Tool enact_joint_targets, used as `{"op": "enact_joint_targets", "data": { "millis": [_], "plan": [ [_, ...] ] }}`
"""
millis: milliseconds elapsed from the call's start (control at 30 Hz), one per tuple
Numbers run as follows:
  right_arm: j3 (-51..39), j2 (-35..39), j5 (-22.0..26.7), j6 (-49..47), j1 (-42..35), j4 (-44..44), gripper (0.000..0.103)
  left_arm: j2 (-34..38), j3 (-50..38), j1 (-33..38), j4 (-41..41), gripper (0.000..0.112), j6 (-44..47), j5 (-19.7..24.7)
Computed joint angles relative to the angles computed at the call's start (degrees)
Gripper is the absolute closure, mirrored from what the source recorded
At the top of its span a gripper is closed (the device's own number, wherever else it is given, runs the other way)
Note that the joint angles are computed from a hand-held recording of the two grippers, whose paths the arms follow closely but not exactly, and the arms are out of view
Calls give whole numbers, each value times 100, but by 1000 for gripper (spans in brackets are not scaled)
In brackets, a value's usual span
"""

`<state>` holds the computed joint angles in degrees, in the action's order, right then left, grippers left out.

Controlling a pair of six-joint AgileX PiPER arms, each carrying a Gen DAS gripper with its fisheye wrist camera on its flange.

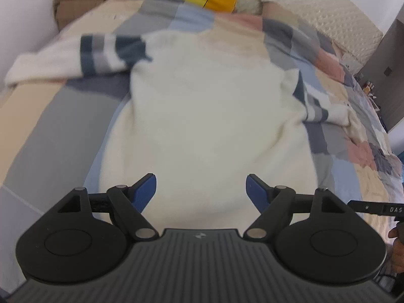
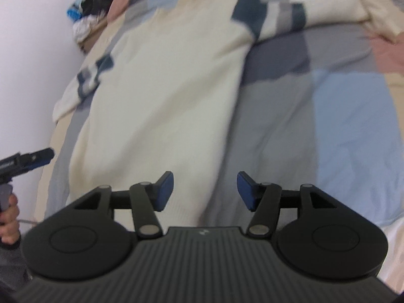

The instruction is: Fold large clothes

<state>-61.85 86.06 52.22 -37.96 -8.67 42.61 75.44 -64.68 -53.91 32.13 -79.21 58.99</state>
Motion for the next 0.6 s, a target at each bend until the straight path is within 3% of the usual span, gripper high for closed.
{"op": "enact_joint_targets", "data": {
  "millis": [100,367,467,600],
  "plan": [
    [-69,176,-380,-368,-233,395,45,664,-590,-295,426,30,-249,88],
    [-707,1259,-1243,-1561,-837,2095,45,2241,-1580,-291,1074,30,-631,-676],
    [-1336,1985,-1537,-1393,-964,2488,45,2847,-1853,-231,1458,30,-922,-874],
    [-2643,3189,-1720,-430,-1200,2736,42,3407,-1882,41,1697,30,-1108,-1374]
  ]
}}
